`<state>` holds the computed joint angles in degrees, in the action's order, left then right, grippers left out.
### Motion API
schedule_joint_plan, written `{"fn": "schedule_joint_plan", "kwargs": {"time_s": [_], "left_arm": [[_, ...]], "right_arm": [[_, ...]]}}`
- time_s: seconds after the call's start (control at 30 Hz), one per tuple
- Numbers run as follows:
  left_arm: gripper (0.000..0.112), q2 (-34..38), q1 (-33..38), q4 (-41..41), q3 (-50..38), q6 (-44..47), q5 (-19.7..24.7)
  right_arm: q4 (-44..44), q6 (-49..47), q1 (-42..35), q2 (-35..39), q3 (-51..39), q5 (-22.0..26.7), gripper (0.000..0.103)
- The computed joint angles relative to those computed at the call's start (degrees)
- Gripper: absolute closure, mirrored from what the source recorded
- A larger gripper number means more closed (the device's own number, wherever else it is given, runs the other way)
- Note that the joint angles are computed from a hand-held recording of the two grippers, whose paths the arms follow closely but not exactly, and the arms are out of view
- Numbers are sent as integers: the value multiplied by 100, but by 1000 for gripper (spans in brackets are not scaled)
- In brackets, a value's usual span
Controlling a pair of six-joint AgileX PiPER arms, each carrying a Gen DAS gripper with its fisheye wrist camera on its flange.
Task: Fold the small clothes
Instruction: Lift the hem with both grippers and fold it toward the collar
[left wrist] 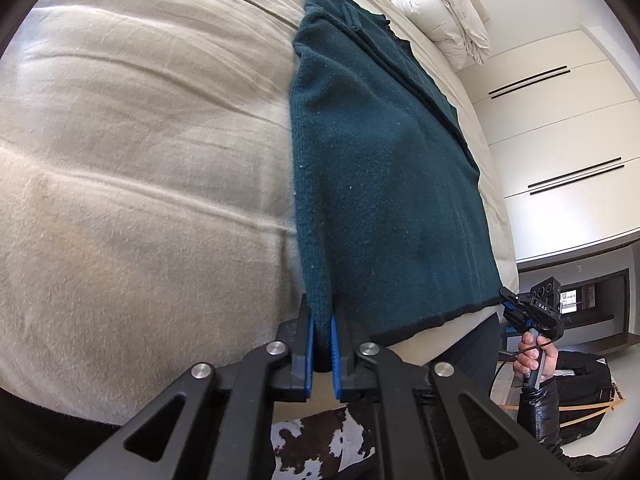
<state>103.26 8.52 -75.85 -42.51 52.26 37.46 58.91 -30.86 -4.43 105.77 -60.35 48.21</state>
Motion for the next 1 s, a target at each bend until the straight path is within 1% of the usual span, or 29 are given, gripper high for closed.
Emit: {"fn": "schedule_joint_plan", "kwargs": {"time_s": [0.13, 0.33, 0.6, 0.83, 1.0], "left_arm": [[106, -78, -2, -84, 53, 58, 27], [106, -145, 279, -404, 115, 405, 399], [106, -324, 544, -844, 52, 640, 847], [106, -343, 657, -975, -198, 555, 1103], [106, -294, 817, -965, -512, 394, 1269]], "right_arm": [[-214, 120, 97, -83, -28, -101, 95], [-253, 195, 200, -249, -85, -120, 96], [-13, 195, 341, -458, -402, 74, 97], [140, 393, 607, -353, -1026, 40, 97], [80, 697, 751, -77, -1788, 38, 97]]}}
